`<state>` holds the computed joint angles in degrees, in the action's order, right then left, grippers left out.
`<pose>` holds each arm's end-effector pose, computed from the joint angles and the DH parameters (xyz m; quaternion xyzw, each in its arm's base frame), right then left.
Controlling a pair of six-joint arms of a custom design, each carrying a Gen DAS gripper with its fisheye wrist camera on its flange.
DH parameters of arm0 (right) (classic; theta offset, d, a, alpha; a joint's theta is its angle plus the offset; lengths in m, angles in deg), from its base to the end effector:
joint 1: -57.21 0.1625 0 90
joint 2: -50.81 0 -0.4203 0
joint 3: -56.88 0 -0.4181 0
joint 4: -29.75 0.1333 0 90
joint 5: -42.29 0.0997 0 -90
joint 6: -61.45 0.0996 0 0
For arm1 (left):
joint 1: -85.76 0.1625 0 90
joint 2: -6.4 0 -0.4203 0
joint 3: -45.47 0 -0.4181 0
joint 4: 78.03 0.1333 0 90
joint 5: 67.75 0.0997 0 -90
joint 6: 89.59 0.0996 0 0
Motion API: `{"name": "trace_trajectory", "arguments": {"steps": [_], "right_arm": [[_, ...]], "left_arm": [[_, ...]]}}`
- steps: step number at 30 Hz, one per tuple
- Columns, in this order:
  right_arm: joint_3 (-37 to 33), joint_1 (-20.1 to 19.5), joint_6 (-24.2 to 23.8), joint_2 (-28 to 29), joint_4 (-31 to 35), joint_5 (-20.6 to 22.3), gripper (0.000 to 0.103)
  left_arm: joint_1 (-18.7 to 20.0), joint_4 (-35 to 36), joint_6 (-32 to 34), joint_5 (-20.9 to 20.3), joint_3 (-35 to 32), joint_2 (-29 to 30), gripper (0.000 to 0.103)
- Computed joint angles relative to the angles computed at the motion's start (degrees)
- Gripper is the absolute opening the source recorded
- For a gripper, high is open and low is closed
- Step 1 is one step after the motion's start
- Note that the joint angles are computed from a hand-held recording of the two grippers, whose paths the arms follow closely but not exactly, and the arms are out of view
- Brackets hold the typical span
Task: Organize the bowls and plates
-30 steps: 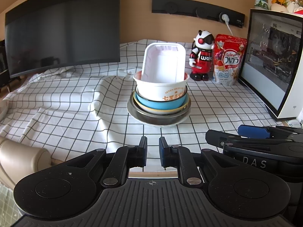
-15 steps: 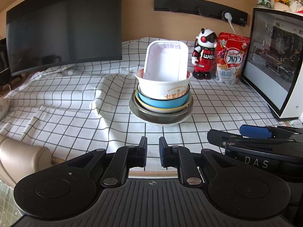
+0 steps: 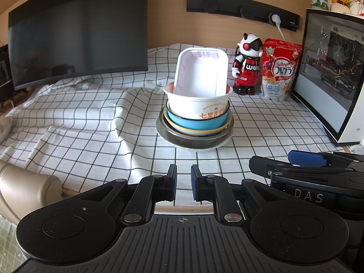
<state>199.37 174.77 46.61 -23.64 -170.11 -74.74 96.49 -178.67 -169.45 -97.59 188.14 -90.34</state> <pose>0.2643 -0.3161 0.1800 0.2507 -0.8770 0.3691 0.1785 -0.2482 -0.2706 0.1814 0.1477 0.8254 -0.4222 0.3445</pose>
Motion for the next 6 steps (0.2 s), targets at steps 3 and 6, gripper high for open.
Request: {"name": "trace_trajectory", "arguments": {"steps": [3,6], "right_arm": [[-0.06,-0.49,-0.32,0.02,0.01,0.55,0.069],[-0.28,-1.34,0.05,0.46,0.23,1.38,0.073]], "left_arm": [[0.42,-2.57,1.96,-0.41,0.43,-0.17,0.016],[1.12,-3.58,2.25,-0.34,0.46,0.03,0.016]]}}
